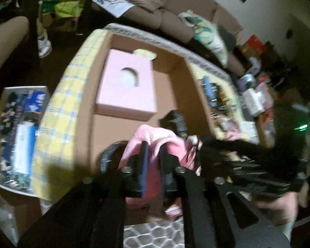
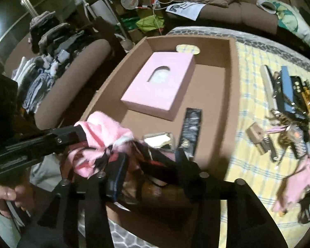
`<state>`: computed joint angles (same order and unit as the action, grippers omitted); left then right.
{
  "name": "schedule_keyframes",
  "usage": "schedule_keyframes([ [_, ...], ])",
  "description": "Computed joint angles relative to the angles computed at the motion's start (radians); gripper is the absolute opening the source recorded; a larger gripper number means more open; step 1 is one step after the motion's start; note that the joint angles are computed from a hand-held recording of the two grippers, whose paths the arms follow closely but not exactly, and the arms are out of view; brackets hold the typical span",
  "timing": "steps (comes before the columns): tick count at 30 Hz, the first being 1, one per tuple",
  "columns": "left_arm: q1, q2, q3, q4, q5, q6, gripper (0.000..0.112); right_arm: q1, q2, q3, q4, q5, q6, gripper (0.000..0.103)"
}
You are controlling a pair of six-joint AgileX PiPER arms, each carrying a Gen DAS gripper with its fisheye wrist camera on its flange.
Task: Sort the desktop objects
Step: 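Lower the pink cloth and ribbon strap into the cardboard box, open both tools, then grasp the black claw hair clip with the right tool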
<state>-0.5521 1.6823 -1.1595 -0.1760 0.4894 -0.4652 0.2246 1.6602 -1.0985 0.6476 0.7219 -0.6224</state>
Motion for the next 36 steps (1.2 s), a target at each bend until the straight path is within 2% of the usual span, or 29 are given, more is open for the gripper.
schedule_keyframes([
  [1, -0.007, -0.001, -0.003, 0.042, 0.008, -0.035, 0.026, -0.010, -0.005, 0.004, -0.004, 0.006, -0.007, 0.066],
  [3, -0.024, -0.016, -0.010, 0.106, 0.033, -0.083, 0.033, -0.024, -0.007, -0.005, -0.012, 0.041, -0.012, 0.068],
  [10, -0.083, -0.060, -0.065, 0.338, 0.130, -0.278, 0.039, -0.056, -0.048, -0.002, 0.047, 0.069, -0.061, 0.068],
  [19, -0.131, -0.006, -0.108, 0.330, 0.163, -0.245, 0.039, -0.095, -0.093, 0.020, 0.088, 0.074, -0.116, 0.068],
  [21, -0.141, 0.013, -0.120, 0.324, 0.173, -0.255, 0.039, -0.124, -0.104, 0.025, 0.100, 0.088, -0.136, 0.071],
  [22, -0.152, 0.018, -0.128, 0.343, 0.181, -0.279, 0.041, -0.138, -0.109, 0.028, 0.104, 0.094, -0.145, 0.077],
  [23, -0.170, 0.022, -0.139, 0.368, 0.185, -0.304, 0.045, -0.165, -0.119, 0.032, 0.115, 0.107, -0.165, 0.085],
  [25, -0.200, 0.022, -0.146, 0.408, 0.172, -0.347, 0.073, -0.212, -0.133, 0.041, 0.130, 0.126, -0.197, 0.089],
  [28, -0.250, 0.046, -0.194, 0.428, 0.142, -0.383, 0.088, -0.313, -0.159, 0.057, 0.135, 0.154, -0.248, 0.090],
  [31, -0.300, 0.116, -0.292, 0.405, 0.138, -0.366, 0.101, -0.467, -0.173, 0.063, 0.158, 0.204, -0.323, 0.090],
  [36, -0.388, 0.305, -0.551, 0.381, 0.216, -0.327, 0.103, -0.703, -0.149, 0.047, 0.180, 0.264, -0.431, 0.091],
])
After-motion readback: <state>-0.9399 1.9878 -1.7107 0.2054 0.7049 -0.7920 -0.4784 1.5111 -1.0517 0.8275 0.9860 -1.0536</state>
